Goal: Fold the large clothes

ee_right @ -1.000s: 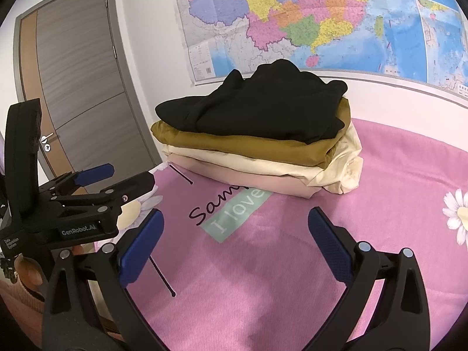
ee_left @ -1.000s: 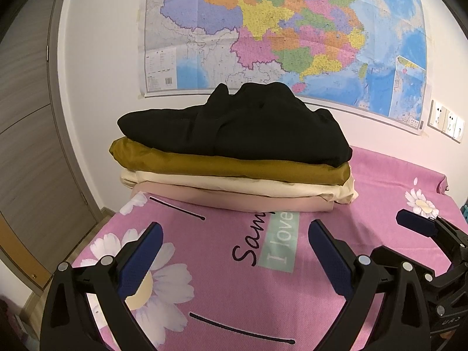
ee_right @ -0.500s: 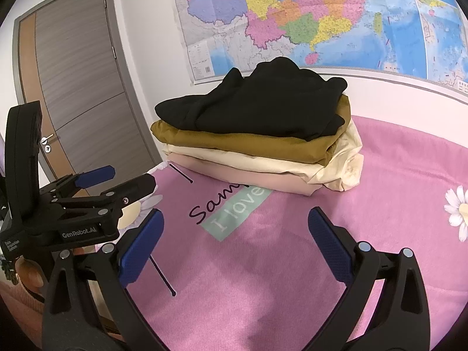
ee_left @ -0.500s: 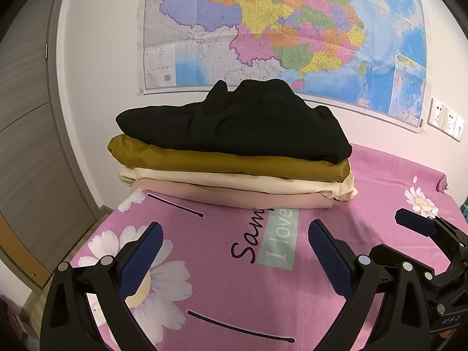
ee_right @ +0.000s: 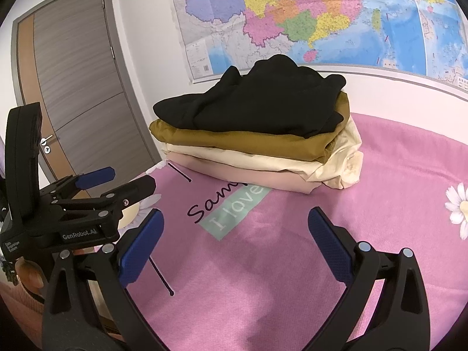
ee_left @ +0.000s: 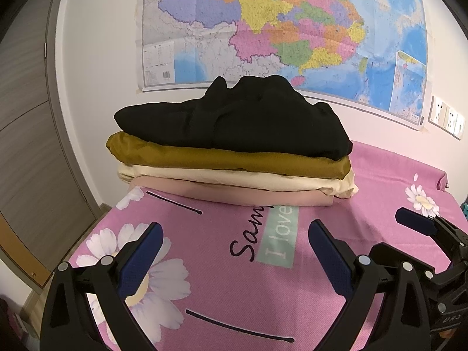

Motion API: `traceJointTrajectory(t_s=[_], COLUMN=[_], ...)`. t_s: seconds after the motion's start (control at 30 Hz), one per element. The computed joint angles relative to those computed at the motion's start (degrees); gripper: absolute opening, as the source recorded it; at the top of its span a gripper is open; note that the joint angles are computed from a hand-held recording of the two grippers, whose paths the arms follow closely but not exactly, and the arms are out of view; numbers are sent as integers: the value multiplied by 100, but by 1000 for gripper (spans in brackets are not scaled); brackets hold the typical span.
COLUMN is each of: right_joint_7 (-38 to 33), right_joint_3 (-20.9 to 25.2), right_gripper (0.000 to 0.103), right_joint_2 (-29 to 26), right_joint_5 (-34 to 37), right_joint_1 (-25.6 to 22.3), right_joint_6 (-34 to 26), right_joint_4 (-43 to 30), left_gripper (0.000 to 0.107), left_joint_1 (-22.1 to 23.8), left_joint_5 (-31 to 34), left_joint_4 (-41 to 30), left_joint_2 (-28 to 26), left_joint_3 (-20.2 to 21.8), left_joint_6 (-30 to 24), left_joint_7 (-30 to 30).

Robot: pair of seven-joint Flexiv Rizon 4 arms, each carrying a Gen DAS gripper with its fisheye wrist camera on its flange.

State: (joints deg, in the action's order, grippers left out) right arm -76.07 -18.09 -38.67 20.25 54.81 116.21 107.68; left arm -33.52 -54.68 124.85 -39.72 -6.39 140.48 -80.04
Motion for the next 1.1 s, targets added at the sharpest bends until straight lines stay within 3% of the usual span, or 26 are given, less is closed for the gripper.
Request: traceJointTrajectory(t_s=[0.87, 1.1], right_joint_7=[22, 22], right_joint_3=[142, 150], right_gripper=[97, 97], right_joint_2=[13, 5], right_joint_5=[-68, -67], right_joint_1=[-154, -175], right_joint_6=[22, 21], right_joint_4=[0, -5], left_gripper=[96, 96], left_joint_1=[8, -1], left_joint_5=[26, 124], left_joint_4=[-65, -98], left_joint_2=[-20, -101], left_joint_3=[17, 17], left_joint_6=[-160, 20], left_joint_7=[4, -154])
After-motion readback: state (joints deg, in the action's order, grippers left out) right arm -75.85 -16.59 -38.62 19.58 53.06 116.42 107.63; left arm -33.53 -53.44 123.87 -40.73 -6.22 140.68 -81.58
